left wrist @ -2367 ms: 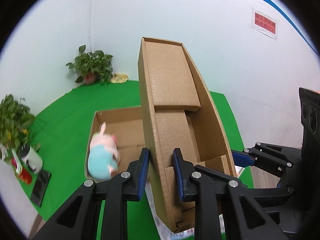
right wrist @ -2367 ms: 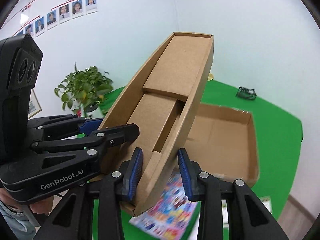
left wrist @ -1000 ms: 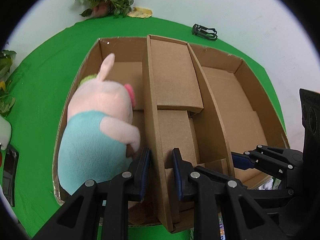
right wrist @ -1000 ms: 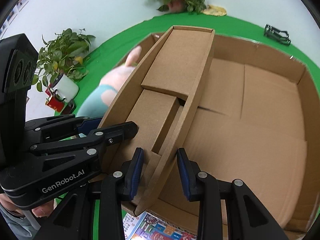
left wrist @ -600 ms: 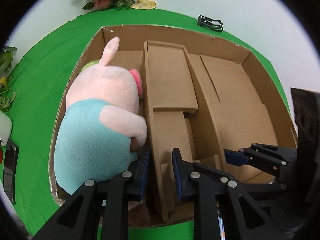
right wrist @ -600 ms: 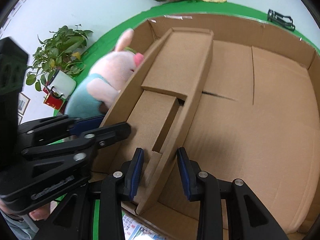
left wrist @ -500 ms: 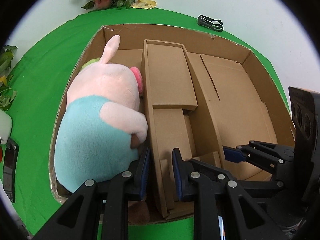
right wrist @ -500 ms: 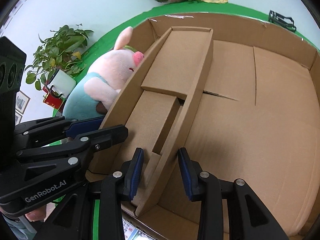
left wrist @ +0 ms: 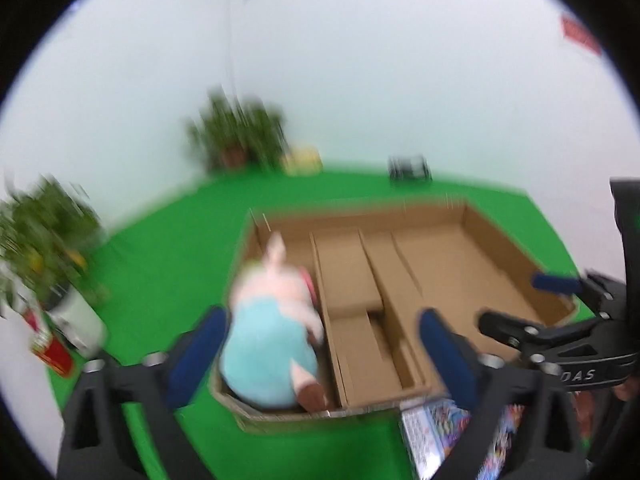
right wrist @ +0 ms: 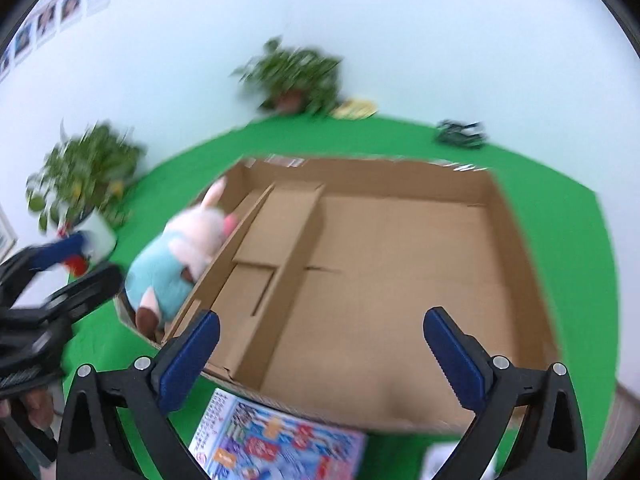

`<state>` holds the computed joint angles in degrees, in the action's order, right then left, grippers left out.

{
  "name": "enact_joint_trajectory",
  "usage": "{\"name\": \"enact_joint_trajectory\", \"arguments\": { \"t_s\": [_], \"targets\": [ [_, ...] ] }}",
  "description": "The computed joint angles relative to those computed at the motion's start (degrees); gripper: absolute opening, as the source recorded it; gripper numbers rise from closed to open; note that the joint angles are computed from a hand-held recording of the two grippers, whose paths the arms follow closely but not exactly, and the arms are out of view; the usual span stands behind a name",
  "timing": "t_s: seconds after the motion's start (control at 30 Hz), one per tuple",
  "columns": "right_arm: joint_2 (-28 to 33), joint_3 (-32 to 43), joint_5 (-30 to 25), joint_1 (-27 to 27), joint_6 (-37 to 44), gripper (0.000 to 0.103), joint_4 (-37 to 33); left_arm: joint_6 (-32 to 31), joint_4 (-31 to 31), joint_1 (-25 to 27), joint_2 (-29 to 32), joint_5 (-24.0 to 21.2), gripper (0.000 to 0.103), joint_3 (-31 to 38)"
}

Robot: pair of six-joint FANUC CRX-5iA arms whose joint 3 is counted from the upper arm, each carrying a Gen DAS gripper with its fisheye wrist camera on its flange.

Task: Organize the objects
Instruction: 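Move the right gripper back toward the colourful board-game box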

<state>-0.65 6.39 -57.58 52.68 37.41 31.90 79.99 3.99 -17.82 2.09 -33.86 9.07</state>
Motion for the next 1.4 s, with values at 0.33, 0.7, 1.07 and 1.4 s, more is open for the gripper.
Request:
{"name": "enact_joint_trajectory", "arguments": {
  "t_s": [0.33, 0.7, 1.07, 1.4],
  "targets": [
    [-11.9, -12.2, -11.5, 7.9, -10.5, 0.103, 13.5, 15.9, -4.3, -2.2, -7.3, 2.7, 0.103, -5.2],
    [-20.2, -20.5, -16.5, 17.2, -19.7, 0.103, 22.7, 2.0, 10.2, -1.0, -11.9, 6.0, 0.103, -13.4],
    [-26.6, -22.6, -10.7, 22.0, -11.6, 0.103, 19.5, -5.8, 12.6, -1.9, -12.5, 1.2, 0.103, -13.9],
    [-25.0, -23.8, -15.1, 23.5, -16.9, 0.103, 8.9, -12.6, 18.8, -0.5, -8.9, -9.3, 0.103, -16.8]
  ]
}}
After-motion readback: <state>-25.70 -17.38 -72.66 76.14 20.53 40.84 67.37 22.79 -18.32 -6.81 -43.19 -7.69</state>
